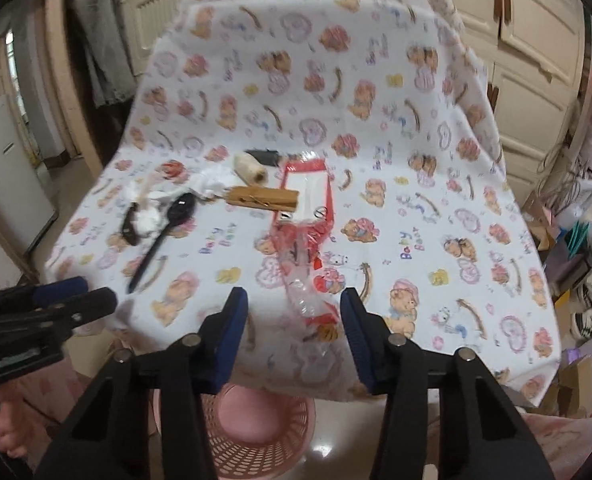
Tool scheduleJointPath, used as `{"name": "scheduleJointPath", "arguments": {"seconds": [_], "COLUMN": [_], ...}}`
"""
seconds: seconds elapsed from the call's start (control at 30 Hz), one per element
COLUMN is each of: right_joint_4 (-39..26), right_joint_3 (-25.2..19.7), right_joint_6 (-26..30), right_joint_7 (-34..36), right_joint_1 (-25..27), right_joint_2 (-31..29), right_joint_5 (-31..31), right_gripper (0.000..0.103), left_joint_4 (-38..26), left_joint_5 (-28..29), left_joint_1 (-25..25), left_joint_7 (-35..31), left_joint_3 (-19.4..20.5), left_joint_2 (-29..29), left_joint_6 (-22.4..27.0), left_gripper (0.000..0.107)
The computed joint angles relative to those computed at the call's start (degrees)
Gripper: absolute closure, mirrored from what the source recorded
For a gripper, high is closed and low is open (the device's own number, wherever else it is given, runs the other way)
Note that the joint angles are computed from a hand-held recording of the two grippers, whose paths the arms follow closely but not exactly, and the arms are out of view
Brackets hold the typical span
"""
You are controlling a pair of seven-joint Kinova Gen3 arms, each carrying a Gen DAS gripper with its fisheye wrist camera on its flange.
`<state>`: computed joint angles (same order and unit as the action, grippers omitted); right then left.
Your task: Collect trash
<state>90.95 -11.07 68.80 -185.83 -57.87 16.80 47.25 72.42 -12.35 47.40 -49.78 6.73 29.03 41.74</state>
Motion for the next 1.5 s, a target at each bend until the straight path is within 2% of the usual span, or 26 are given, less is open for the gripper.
{"name": "scheduleJointPath", "arguments": {"seconds": [0.13, 0.2, 0.4, 0.5, 0.53, 0.57, 0.67, 0.73, 0.77, 0.83, 0.9, 0.97, 1.03, 1.13, 1.3, 1.5], "right_joint_4": [1.2, 1.6, 2.4, 3.0, 3.2, 3.1, 2.3, 2.1, 2.2, 2.2, 2.2, 2.1, 2.0, 1.7, 0.9, 0.1], "right_joint_3": [0.2, 0.3, 0.3, -0.1, -0.3, -0.6, -1.4, -1.8, -2.0, -2.3, -2.6, -3.0, -3.6, -4.2, -4.8, -4.1], "right_joint_6": [-3.3, -4.3, -4.5, -3.5, -2.8, -2.0, 1.8, 3.7, 4.4, 5.9, 7.8, 8.7, 9.9, 13.0, 14.7, 15.5], "right_joint_7": [0.4, 0.3, -1.7, -3.9, -4.8, -5.2, -5.3, -5.4, -5.9, -7.0, -8.6, -8.9, -9.1, -11.1, -11.2, -9.4], "right_joint_1": [2.3, 2.9, 2.6, 2.0, 1.5, 1.1, -0.3, -1.2, -1.6, -2.4, -3.4, -3.8, -4.4, -6.1, -6.9, -7.1], "right_joint_2": [-0.3, -0.5, -1.6, -2.5, -2.8, -2.9, -2.4, -2.2, -2.3, -2.4, -2.4, -2.7, -3.0, -2.9, -2.3, -1.1], "right_joint_5": [-2.6, -3.5, -2.9, -2.1, -1.3, -0.6, 1.4, 2.4, 2.9, 3.4, 4.3, 4.8, 5.3, 6.6, 6.7, 5.8], "right_gripper": [0.078, 0.086, 0.088, 0.070, 0.066, 0.064, 0.053, 0.038, 0.035, 0.016, 0.009, 0.009, 0.000, 0.000, 0.000, 0.000], "left_joint_4": [-4.8, -7.4, -12.2, -10.4, -9.7, -8.7, -5.7, -5.1, -5.0, -5.1, -3.5, -1.9, -0.5, 1.2, 2.7, 3.2], "left_joint_5": [-0.4, -1.0, -6.3, -7.0, -7.8, -8.8, -11.1, -12.0, -12.2, -13.8, -16.8, -19.3, -20.9, -22.3, -24.7, -23.2], "left_joint_1": [0.5, 1.3, 6.0, 6.5, 7.0, 7.6, 8.0, 8.0, 7.9, 8.9, 10.4, 11.1, 11.3, 11.3, 11.3, 9.3], "left_joint_7": [-2.0, -2.5, -0.7, 0.7, 1.6, 2.8, 4.5, 5.5, 5.9, 7.3, 9.1, 10.1, 10.8, 11.9, 14.3, 15.5], "left_joint_3": [0.2, -0.3, -4.0, -4.3, -4.7, -5.4, -5.6, -5.4, -5.3, -5.8, -6.6, -6.4, -5.8, -5.0, -4.4, -3.1], "left_joint_2": [2.9, 4.5, 7.6, 6.4, 5.8, 5.1, 3.0, 2.5, 2.3, 2.0, 1.0, -0.1, -1.1, -2.2, -3.2, -3.9], "left_joint_6": [3.3, 5.2, 9.0, 7.9, 7.4, 6.6, 3.5, 3.4, 3.9, 5.7, 5.5, 4.9, 4.3, 3.7, 3.6, 2.9], "left_gripper": [0.071, 0.072, 0.070, 0.048, 0.034, 0.031, 0.031, 0.030, 0.026, 0.018, 0.014, 0.005, 0.005, 0.005, 0.005, 0.005]}}
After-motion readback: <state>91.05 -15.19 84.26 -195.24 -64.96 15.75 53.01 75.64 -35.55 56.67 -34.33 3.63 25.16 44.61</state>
